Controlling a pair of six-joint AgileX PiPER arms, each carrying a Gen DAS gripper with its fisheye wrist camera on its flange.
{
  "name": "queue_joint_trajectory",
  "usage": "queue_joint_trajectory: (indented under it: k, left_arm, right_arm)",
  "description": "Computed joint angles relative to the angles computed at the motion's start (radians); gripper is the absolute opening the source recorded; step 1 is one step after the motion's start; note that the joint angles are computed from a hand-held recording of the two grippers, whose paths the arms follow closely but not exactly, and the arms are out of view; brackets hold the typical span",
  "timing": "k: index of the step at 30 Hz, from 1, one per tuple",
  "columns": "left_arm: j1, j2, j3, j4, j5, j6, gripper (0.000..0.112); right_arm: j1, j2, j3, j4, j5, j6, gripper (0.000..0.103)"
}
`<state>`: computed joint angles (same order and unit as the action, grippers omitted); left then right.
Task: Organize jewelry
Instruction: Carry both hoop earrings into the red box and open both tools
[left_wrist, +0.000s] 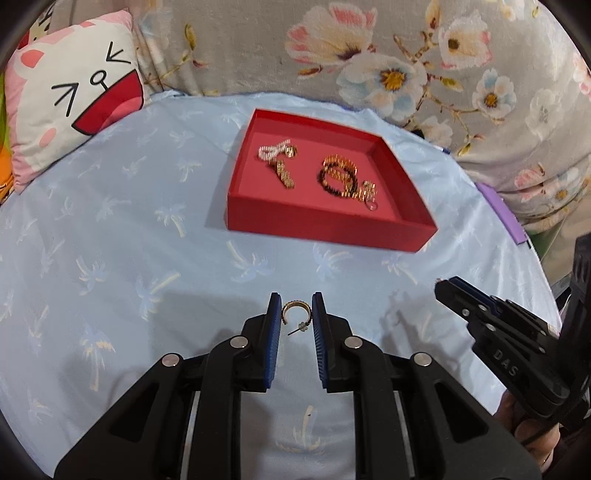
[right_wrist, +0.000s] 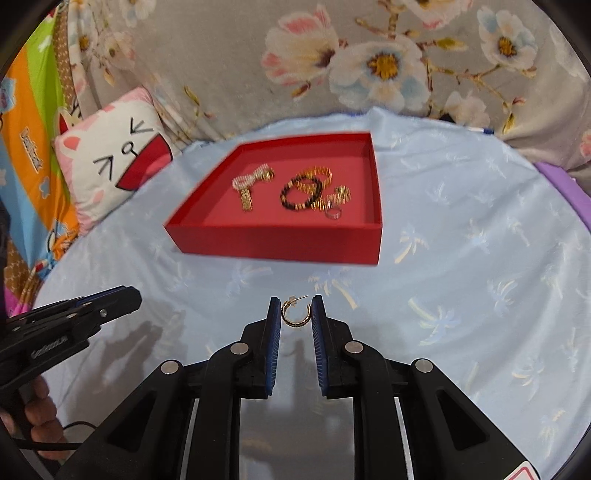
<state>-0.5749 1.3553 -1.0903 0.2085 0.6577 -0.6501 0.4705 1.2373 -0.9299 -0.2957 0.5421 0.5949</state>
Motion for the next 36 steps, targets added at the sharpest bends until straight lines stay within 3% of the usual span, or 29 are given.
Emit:
queue_joint_trajectory:
  k: [4,9,20,23,36]
  left_arm:
    - [0.015,0.001,-0.096,0.022,0.037,0.030,0.016]
    - [0.064,0.058,-0.283,-0.005,0.066,0.115,0.016]
    - [0.142,0.379,-0.731,-0.126,0.174,0.269,0.016]
    - [0.142,0.468,-0.812,-0.117,0.203,0.269,0.016]
    - [0.156,0.645,-0.879,-0.123,0.233,0.274,0.016]
  right_arm:
    - [-0.019,-0.038,-0.082,0.045,0.040,-0.071,0.015]
    - [-0.061,0.005,-0.245,0.103,0.068,-0.177,0.015]
    - [-0.222,0.301,-0.550,0.435,0.098,-0.458,0.015]
    - [-0.227,0.374,-0.577,0.445,0.098,-0.462,0.015]
    - [-0.200,0.536,-0.581,0.462,0.081,-0.484,0.015]
